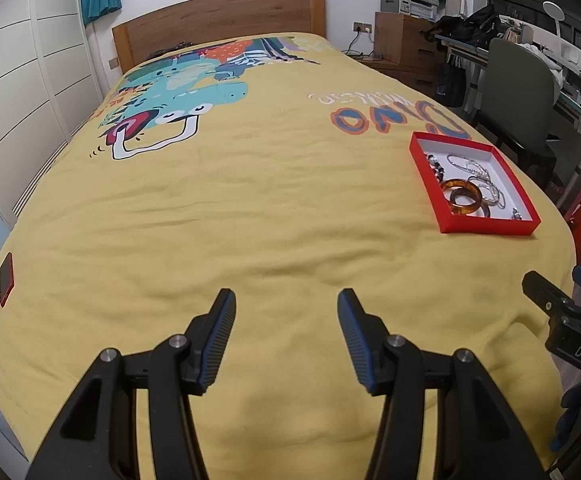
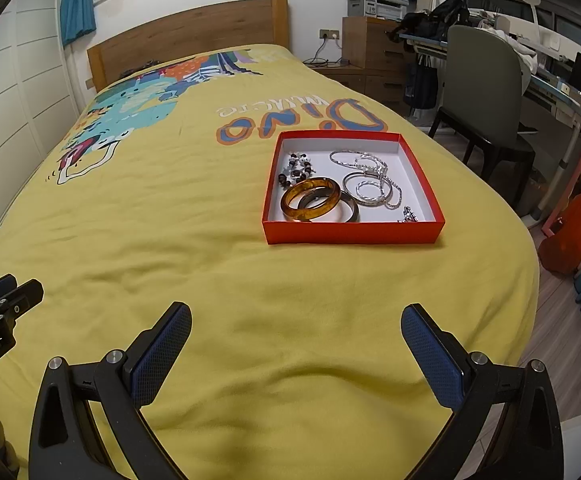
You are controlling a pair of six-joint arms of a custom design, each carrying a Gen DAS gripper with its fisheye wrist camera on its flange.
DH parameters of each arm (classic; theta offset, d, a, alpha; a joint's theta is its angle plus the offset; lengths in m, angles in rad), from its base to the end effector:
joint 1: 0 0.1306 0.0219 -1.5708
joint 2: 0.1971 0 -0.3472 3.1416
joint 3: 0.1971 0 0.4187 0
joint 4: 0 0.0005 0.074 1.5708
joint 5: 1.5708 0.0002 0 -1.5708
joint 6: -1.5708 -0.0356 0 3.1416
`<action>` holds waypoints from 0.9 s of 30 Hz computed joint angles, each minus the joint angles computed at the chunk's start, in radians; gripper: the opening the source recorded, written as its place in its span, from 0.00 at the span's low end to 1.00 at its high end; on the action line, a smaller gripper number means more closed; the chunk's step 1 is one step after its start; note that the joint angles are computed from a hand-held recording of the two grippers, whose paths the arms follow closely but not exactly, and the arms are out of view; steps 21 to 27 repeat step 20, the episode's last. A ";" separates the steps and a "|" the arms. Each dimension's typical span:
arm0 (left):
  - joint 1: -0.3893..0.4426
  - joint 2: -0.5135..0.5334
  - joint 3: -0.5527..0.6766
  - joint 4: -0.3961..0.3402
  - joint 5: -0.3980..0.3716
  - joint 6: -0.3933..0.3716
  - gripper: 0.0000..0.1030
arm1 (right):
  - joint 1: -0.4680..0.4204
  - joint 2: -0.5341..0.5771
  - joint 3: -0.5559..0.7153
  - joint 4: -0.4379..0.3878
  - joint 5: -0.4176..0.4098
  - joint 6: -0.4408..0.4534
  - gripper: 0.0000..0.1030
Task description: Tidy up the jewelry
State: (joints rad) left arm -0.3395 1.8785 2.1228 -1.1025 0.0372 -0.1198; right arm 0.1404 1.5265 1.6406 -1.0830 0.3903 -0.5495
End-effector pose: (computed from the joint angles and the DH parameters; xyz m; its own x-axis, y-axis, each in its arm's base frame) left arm 0.6289 -0.2240 0.4527 -0.6658 0.3618 -0.6525 0.4385 0.8974 0.0502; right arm 0.5476 0.0632 0.4332 -0.6522 0.3956 -0.6466 0.4978 0.8668 0.0283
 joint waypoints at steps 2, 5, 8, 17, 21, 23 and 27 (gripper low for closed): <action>0.000 -0.005 -0.006 0.006 0.000 0.001 0.49 | 0.001 -0.004 -0.002 0.000 0.002 -0.001 1.00; 0.002 -0.011 -0.013 0.012 0.001 0.002 0.49 | 0.002 -0.007 -0.003 0.001 0.003 0.002 1.00; 0.003 -0.013 -0.016 0.014 0.001 0.001 0.49 | 0.003 -0.009 -0.004 0.001 0.004 0.002 1.00; 0.004 -0.017 -0.020 0.015 0.002 0.001 0.49 | 0.003 -0.010 -0.004 0.000 0.004 0.002 1.00; 0.005 -0.019 -0.023 0.016 0.005 0.001 0.49 | 0.005 -0.014 -0.007 -0.002 0.005 -0.001 1.00; 0.005 -0.019 -0.023 0.016 0.005 0.001 0.49 | 0.005 -0.014 -0.007 -0.002 0.005 -0.001 1.00; 0.005 -0.019 -0.023 0.016 0.005 0.001 0.49 | 0.005 -0.014 -0.007 -0.002 0.005 -0.001 1.00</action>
